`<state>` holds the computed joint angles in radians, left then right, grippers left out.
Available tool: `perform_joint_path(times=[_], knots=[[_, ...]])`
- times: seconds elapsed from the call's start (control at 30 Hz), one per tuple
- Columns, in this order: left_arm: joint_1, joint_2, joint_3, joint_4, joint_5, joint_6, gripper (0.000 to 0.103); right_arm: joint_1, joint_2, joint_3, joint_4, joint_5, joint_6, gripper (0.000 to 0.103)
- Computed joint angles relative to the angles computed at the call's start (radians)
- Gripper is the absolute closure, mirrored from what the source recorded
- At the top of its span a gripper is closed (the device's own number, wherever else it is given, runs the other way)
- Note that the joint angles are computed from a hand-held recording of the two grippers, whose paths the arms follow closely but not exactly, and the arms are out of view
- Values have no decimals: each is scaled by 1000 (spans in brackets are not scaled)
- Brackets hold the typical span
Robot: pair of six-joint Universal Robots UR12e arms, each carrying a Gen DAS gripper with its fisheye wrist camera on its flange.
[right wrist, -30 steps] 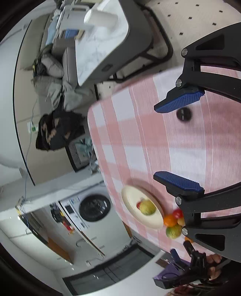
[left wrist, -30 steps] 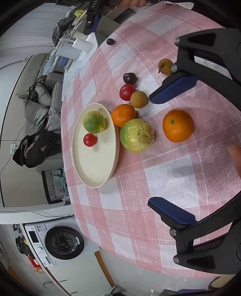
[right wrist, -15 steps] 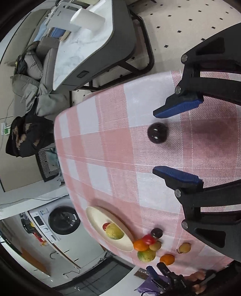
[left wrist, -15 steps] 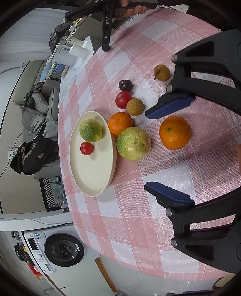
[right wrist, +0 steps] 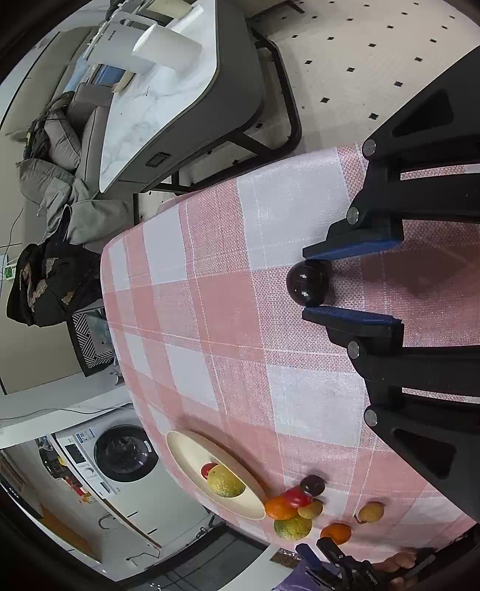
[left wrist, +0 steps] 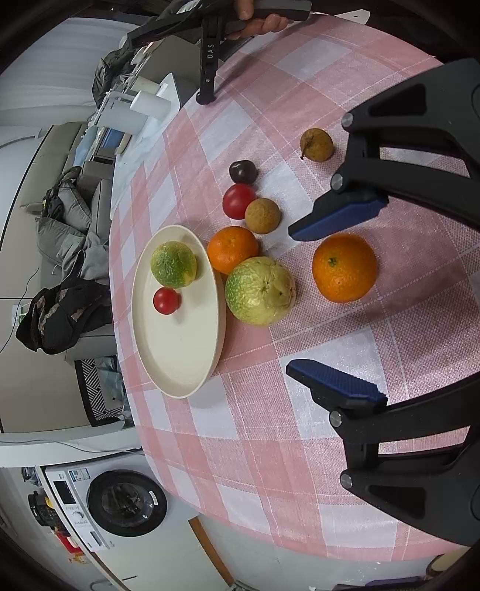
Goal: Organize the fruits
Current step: 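Grasp the dark purple plum with the right gripper while the left gripper grasps the mandarin orange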
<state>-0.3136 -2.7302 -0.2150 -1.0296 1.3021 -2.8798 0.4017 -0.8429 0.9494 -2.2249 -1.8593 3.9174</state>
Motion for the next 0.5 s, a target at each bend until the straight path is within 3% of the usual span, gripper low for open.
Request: perform_joint_path(times=[0.1,0.3,0.5], knots=[[0,5,-10,5,-1,2,38,1,-2,6,-34,0,-10,77],[-1,2,-2,-11,-4,13,38,20,19,-6,-242,37,-124,77],[-3,10,-15,-20,-10,35,38,40,84,-117,-226,86,-215,77]])
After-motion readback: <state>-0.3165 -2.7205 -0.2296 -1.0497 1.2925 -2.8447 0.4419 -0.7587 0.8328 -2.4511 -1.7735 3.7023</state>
